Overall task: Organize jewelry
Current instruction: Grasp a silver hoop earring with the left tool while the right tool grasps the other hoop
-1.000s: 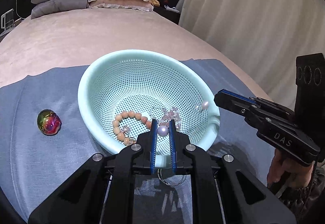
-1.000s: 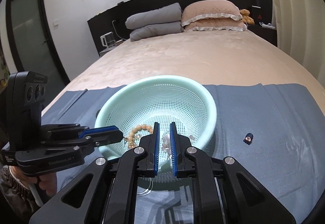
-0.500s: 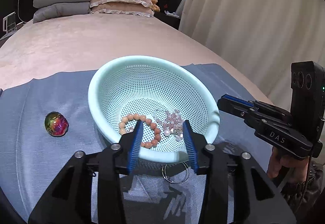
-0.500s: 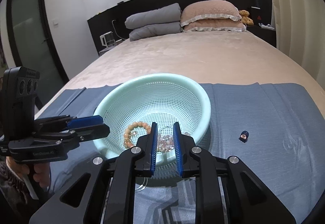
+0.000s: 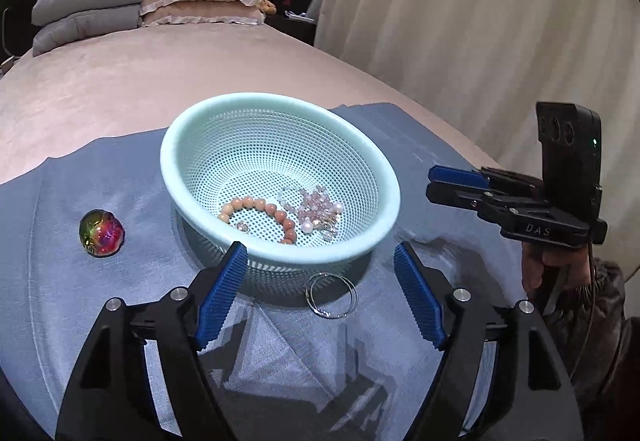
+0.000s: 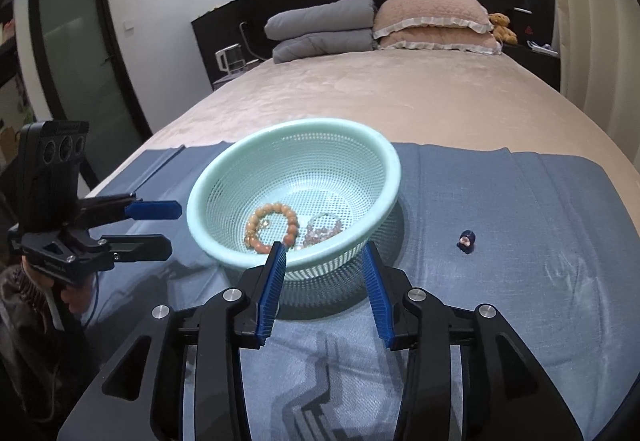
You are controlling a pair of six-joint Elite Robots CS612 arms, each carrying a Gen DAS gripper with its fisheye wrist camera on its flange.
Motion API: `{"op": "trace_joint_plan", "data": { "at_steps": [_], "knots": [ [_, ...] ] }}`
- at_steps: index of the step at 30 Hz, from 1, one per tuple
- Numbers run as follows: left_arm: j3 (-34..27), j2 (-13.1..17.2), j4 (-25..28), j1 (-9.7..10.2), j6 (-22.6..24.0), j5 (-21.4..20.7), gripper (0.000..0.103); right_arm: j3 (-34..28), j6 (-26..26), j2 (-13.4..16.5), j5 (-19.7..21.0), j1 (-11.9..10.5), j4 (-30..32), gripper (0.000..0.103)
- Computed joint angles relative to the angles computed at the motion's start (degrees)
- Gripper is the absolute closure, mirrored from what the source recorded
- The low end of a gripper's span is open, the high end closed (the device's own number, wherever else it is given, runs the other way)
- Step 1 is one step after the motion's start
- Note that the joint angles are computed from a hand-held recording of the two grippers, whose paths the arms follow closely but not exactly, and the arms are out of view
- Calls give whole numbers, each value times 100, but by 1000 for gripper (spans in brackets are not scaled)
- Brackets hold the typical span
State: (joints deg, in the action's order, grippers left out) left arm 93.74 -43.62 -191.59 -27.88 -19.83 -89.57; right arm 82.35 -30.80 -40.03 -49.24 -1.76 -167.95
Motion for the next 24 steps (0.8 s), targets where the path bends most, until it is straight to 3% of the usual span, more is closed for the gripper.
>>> {"op": "trace_joint_plan", "data": {
  "at_steps": [3,5,9,12,14,15,18,22,24],
  "knots": [
    [64,29,144,-7,307,-270,25,33,-671,-61,-64,74,485,67],
    [25,73,411,-27,495,-233,25,68,-1042,-85,-144,138,657,69],
    [-118,177,747,-28,108,48,25,204,-1733,-139,-412,244,700,69],
    [-230,246,759,-31,-110,112,25,184,-1867,-111,-719,300,785,69],
    [-350,300,1061,-47,-178,145,27,146,-1850,-71,-913,315,803,69],
    [-417,324,1292,-53,-189,156,33,124,-1862,-58,-949,307,869,69],
    [-527,377,1531,-119,-80,507,39,104,-1888,-29,-1078,302,895,69],
    [-605,405,1654,-97,-39,401,75,80,-1880,3,-1099,295,930,69],
    [-636,414,1698,-76,-24,365,82,84,-1853,17,-1119,309,851,69]
  ]
}}
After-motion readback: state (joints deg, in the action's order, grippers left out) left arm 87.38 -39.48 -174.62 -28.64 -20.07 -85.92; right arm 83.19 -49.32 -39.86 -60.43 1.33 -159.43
